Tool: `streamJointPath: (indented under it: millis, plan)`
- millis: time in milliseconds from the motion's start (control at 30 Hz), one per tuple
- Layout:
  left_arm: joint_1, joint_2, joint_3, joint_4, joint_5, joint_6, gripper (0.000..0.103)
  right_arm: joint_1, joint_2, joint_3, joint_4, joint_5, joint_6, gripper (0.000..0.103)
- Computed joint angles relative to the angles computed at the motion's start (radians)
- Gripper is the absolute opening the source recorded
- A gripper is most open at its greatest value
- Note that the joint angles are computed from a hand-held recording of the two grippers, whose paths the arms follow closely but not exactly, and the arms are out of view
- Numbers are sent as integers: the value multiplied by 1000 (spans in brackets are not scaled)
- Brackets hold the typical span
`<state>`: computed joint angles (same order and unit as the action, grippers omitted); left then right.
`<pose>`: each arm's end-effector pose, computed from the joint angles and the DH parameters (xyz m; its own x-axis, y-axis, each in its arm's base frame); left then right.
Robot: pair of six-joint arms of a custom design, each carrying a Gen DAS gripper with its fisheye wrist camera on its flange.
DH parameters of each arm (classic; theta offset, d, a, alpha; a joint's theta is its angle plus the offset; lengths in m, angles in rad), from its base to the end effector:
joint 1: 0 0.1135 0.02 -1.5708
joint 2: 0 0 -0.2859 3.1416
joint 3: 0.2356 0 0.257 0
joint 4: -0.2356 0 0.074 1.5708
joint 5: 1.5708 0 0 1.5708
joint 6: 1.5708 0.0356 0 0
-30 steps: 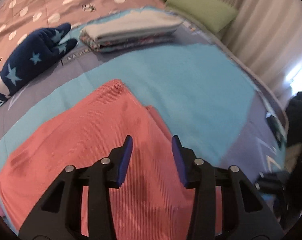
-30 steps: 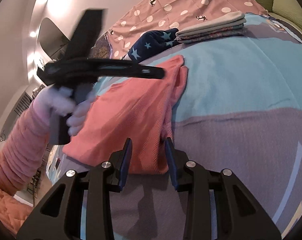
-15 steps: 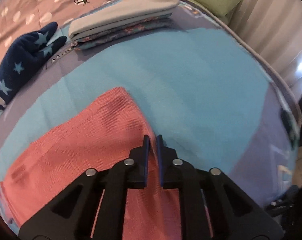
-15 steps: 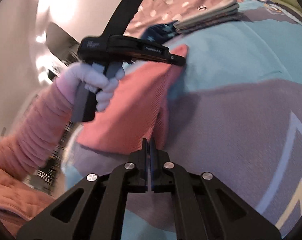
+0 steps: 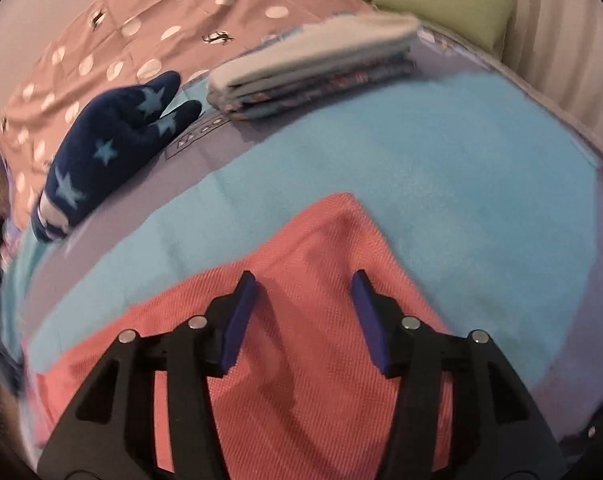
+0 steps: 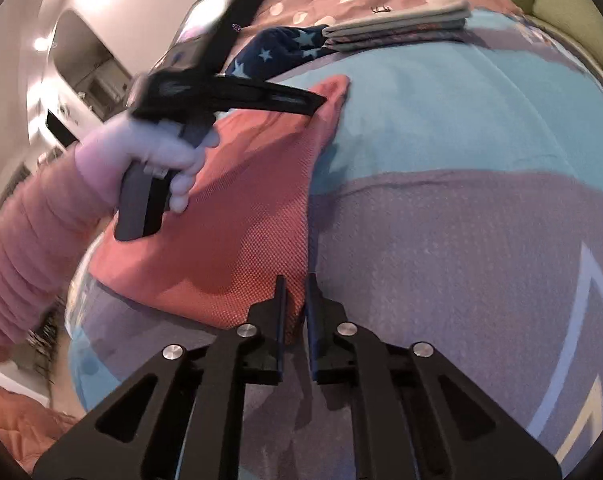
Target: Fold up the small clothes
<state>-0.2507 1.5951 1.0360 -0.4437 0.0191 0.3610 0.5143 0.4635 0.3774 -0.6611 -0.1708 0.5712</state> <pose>0.3191 -0.0824 0.2252 -0.6729 0.5369 -0.5090 0.5298 0.8299 0.1749 0.0827 0.0537 0.2055 -0.8185 0.1495 -0.5547 -0.1792 0.8509 0.4938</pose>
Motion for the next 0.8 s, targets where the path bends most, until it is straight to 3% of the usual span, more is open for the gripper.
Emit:
streamJointPath:
  millis: [167, 267, 333, 433, 533, 633, 733, 800]
  plan:
    - [207, -192, -69, -5, 156, 50, 52, 157, -111, 50, -141, 178, 99, 10]
    - [447, -248, -88, 10, 242, 118, 57, 286, -109, 80, -161, 303, 178, 13]
    - [679, -210, -43, -18, 337, 164, 58, 373, -84, 95, -152, 374, 223, 19]
    - [960, -100, 76, -130, 480, 224, 57, 454, 14, 134, -100, 445, 218, 19]
    - [1219, 35, 217, -317, 643, 364, 48, 498, 193, 201, 10, 497, 154, 19]
    - [1414, 173, 343, -619, 765, 640, 37, 495, 413, 295, 144, 491, 79, 19]
    - [1534, 270, 388, -876, 818, 909, 33, 479, 652, 427, 229, 439, 24, 28]
    - [1573, 316, 391, -989, 811, 1043, 31, 468, 823, 551, 247, 387, -7, 29]
